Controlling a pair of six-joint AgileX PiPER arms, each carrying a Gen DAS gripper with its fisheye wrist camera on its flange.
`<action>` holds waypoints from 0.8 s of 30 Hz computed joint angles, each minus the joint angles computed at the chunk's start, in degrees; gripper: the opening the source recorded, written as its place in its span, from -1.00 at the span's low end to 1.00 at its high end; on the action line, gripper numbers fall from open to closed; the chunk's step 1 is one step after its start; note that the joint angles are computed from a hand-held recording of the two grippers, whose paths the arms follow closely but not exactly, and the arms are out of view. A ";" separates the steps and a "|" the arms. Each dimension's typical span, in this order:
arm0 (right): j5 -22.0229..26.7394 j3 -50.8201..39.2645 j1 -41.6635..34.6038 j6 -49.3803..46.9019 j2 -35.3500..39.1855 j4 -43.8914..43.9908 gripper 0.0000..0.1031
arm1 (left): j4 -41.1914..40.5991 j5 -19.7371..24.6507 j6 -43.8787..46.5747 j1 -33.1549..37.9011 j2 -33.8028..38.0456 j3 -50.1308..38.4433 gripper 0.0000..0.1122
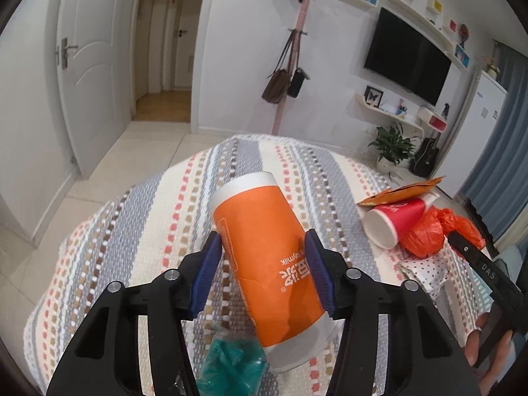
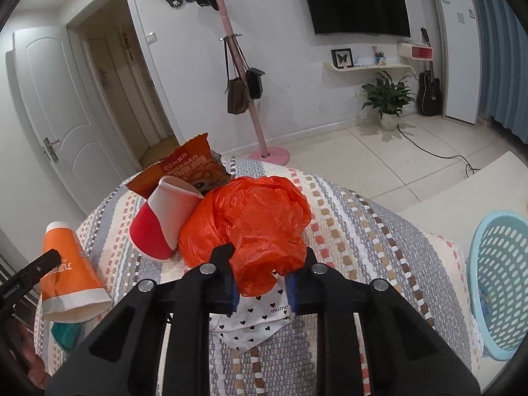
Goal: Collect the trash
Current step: 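Grasp the orange bag with the right tool while the left tool grasps the orange paper cup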
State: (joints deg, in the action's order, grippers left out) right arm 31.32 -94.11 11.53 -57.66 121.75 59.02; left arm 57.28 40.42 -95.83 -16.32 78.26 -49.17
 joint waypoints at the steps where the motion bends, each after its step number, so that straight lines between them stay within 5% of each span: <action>1: 0.00 1.16 -0.54 -2.30 -0.71 2.09 -0.67 | 0.72 0.16 -0.55 -0.46 -0.42 0.13 -0.19; 8: 1.24 7.45 -4.04 -12.86 -6.30 12.46 -0.69 | 4.45 1.65 -2.18 -4.99 -3.25 -0.62 -0.46; 10: 1.62 8.42 -5.03 -14.40 -7.76 13.78 -0.69 | 4.84 1.82 -1.90 -6.06 -3.39 -1.40 -0.99; 14: 3.87 9.60 -7.63 -16.06 -9.63 14.97 -0.69 | 0.31 -2.77 3.76 -5.13 -2.30 -3.43 -1.00; 15: 4.24 9.79 -8.22 -16.20 -9.82 14.76 -0.69 | -1.17 -4.36 5.26 -4.57 -1.28 -3.77 -0.90; 18: 4.73 10.44 -9.13 -17.20 -10.23 14.70 -0.69 | -2.48 -5.84 5.61 -3.05 1.71 -4.37 -0.08; 21: 5.89 12.21 -10.54 -20.69 -11.20 16.03 -0.69 | -2.04 -8.00 4.44 -1.19 1.90 -3.55 -0.05; 24: 5.17 13.48 -10.60 -22.90 -11.82 16.58 -0.69 | -7.73 -11.02 11.62 1.83 2.73 -4.49 0.29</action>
State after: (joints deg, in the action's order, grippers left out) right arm 36.49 -80.63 0.92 -80.56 109.94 75.61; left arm 49.55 29.40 -84.21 -14.49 80.99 -53.65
